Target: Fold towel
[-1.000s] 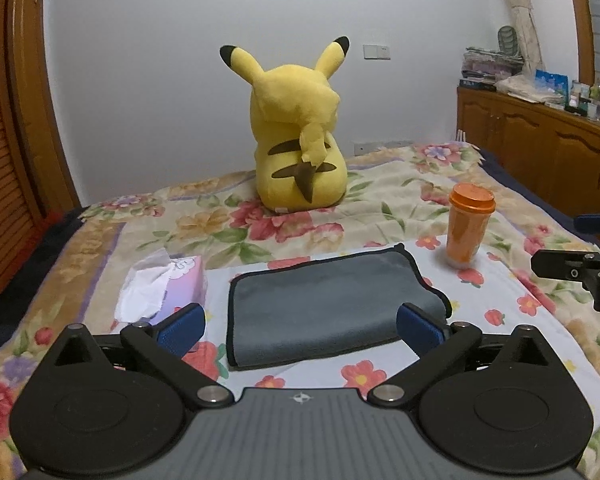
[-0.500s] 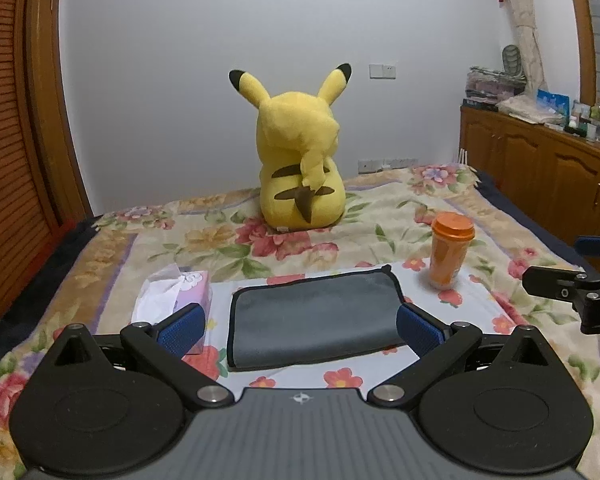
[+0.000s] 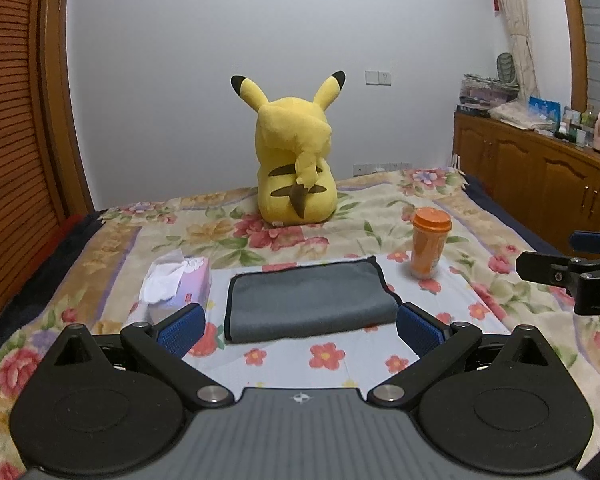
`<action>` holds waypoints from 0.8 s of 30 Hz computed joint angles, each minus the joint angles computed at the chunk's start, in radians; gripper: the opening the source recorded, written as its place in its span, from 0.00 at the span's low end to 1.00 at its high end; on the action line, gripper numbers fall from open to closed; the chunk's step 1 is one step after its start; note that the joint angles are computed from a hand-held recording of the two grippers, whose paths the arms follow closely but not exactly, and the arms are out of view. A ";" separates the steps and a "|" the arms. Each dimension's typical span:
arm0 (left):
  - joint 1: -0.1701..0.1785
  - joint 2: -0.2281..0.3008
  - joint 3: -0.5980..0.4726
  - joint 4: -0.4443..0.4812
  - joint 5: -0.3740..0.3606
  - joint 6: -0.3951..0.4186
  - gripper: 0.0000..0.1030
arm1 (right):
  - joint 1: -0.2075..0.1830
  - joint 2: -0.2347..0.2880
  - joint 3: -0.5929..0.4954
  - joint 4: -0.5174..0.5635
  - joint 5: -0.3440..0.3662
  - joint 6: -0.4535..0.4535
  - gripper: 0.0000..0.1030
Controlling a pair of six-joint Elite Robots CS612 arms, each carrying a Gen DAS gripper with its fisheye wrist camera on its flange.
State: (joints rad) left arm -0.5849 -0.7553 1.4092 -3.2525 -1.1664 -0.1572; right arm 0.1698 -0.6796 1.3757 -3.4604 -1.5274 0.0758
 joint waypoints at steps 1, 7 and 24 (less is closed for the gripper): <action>-0.002 -0.003 0.010 -0.005 0.002 -0.003 1.00 | 0.001 -0.002 0.007 -0.005 -0.002 0.004 1.00; -0.009 -0.017 0.056 -0.016 0.003 -0.022 1.00 | 0.003 -0.010 0.045 -0.020 -0.011 0.016 1.00; -0.022 -0.005 0.109 -0.017 -0.019 -0.088 1.00 | 0.014 -0.011 0.114 -0.055 -0.031 0.026 1.00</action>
State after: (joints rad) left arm -0.6067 -0.7603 1.5184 -3.2694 -1.1853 -0.2448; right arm 0.1835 -0.6904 1.4895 -3.5151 -1.5588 0.1017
